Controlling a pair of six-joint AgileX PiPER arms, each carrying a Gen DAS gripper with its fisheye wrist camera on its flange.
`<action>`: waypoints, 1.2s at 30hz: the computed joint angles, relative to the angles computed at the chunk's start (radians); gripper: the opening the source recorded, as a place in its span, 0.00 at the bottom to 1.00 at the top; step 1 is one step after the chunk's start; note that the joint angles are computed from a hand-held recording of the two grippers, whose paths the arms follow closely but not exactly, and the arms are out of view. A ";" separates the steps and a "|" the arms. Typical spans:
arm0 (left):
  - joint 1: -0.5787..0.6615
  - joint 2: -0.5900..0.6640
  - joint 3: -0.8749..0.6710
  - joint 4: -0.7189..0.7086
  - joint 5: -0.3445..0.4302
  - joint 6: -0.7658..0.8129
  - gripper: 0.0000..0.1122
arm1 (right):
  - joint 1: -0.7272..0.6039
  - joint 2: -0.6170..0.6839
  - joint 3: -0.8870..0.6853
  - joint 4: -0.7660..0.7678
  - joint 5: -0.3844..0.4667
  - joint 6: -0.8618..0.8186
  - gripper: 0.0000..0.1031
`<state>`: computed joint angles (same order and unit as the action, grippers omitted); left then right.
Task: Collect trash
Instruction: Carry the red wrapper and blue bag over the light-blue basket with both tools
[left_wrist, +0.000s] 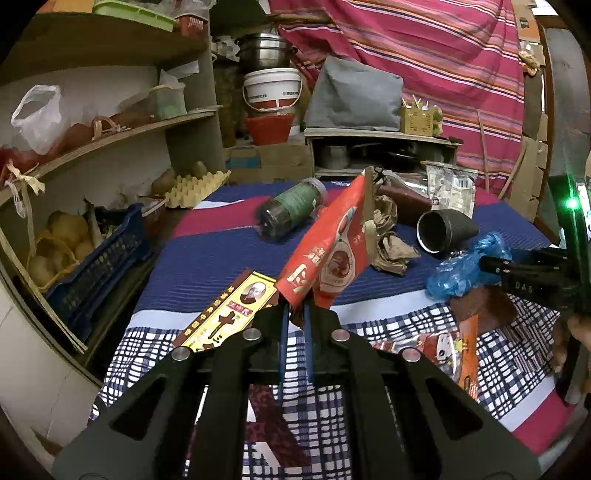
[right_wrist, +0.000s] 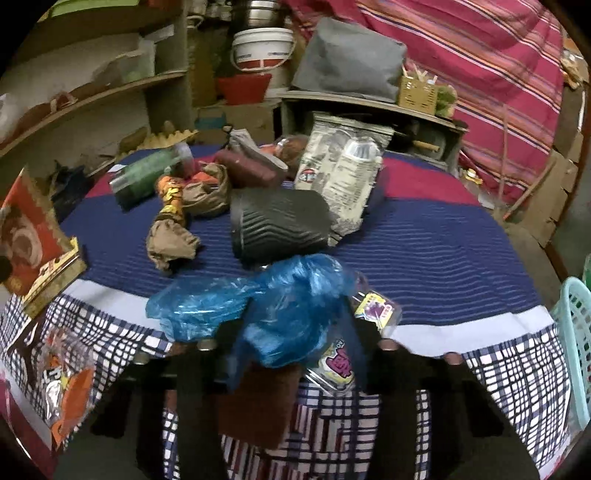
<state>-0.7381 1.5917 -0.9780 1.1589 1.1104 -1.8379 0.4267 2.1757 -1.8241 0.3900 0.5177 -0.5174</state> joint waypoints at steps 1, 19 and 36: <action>-0.002 0.006 -0.013 -0.002 0.006 0.009 0.05 | -0.005 -0.003 0.001 0.018 0.000 -0.021 0.22; -0.076 0.170 -0.358 -0.003 0.082 0.171 0.05 | -0.284 -0.150 0.052 0.373 0.032 -0.345 0.16; -0.071 0.644 -1.081 -0.137 -0.023 0.520 0.05 | -0.598 0.001 -0.200 0.271 0.139 -0.257 0.16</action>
<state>-0.8088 2.2359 -2.0586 1.0215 1.0871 -1.3179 -0.1711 2.1771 -2.0241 0.6606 0.6566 -0.7745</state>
